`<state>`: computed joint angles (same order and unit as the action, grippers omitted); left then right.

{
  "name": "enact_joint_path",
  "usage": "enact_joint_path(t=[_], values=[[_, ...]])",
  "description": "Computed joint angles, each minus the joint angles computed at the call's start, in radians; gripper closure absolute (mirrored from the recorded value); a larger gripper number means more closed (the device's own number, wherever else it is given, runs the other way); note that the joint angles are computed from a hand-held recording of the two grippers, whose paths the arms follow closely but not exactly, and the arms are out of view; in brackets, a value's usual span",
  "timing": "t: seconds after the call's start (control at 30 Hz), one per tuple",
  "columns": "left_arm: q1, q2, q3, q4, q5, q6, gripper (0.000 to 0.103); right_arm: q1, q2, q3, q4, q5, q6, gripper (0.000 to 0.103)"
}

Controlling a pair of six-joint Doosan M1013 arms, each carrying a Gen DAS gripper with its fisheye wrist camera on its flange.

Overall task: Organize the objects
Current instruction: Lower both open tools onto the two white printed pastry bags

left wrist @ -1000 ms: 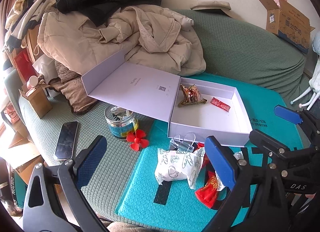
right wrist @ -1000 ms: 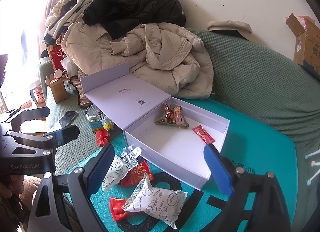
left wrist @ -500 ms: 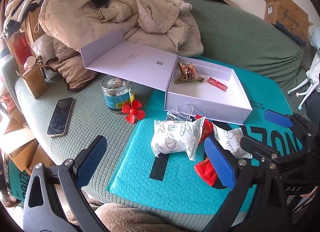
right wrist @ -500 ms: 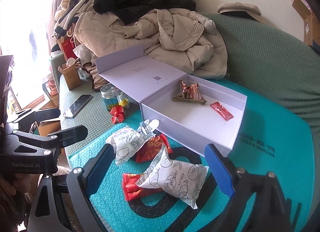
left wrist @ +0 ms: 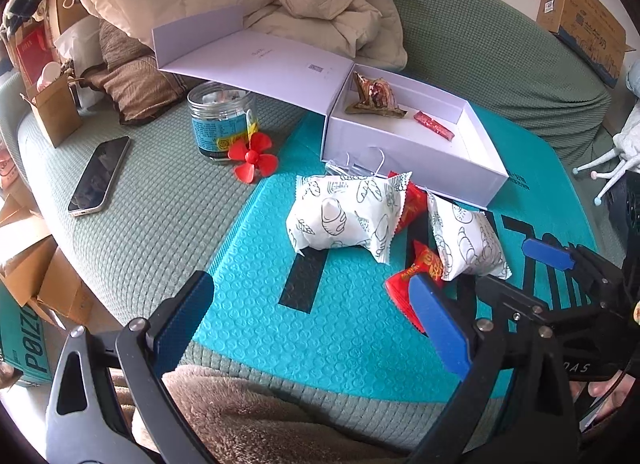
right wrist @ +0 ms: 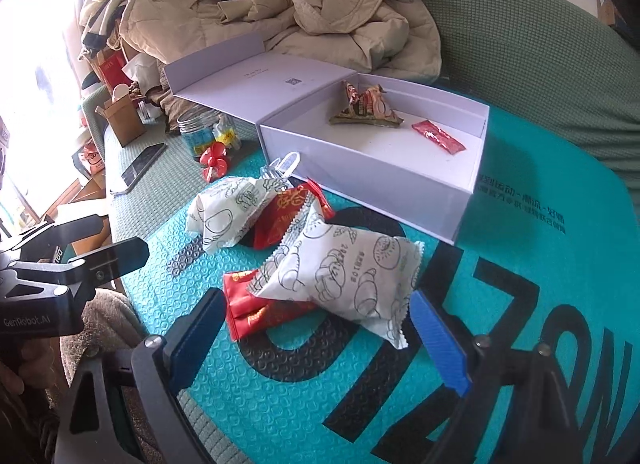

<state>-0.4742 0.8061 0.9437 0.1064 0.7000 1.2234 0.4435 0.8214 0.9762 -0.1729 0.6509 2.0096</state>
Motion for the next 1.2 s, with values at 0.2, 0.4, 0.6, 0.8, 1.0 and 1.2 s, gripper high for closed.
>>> enact_joint_path(t=[0.2,0.4,0.6,0.8,1.0,1.2], values=[[0.003,0.014,-0.012,-0.083,-0.03,0.08,0.005,-0.018,0.017,-0.016,0.049,0.013,0.024,0.005],[0.006,0.061,-0.095,-0.082,0.03,0.1,0.005,-0.023,0.045,-0.062,0.042,0.046,0.04,0.0],[0.012,0.125,-0.212,-0.119,0.105,0.183,0.005,-0.03,0.084,-0.128,0.05,0.091,0.056,0.0],[0.021,0.196,-0.343,-0.205,0.176,0.304,0.005,-0.04,0.115,-0.18,0.081,0.14,0.054,0.0],[0.031,0.267,-0.465,-0.253,0.281,0.315,0.005,-0.046,0.132,-0.206,0.061,0.182,0.056,0.0],[0.029,0.295,-0.513,-0.216,0.305,0.3,0.005,-0.047,0.126,-0.189,0.088,0.164,0.006,0.0]])
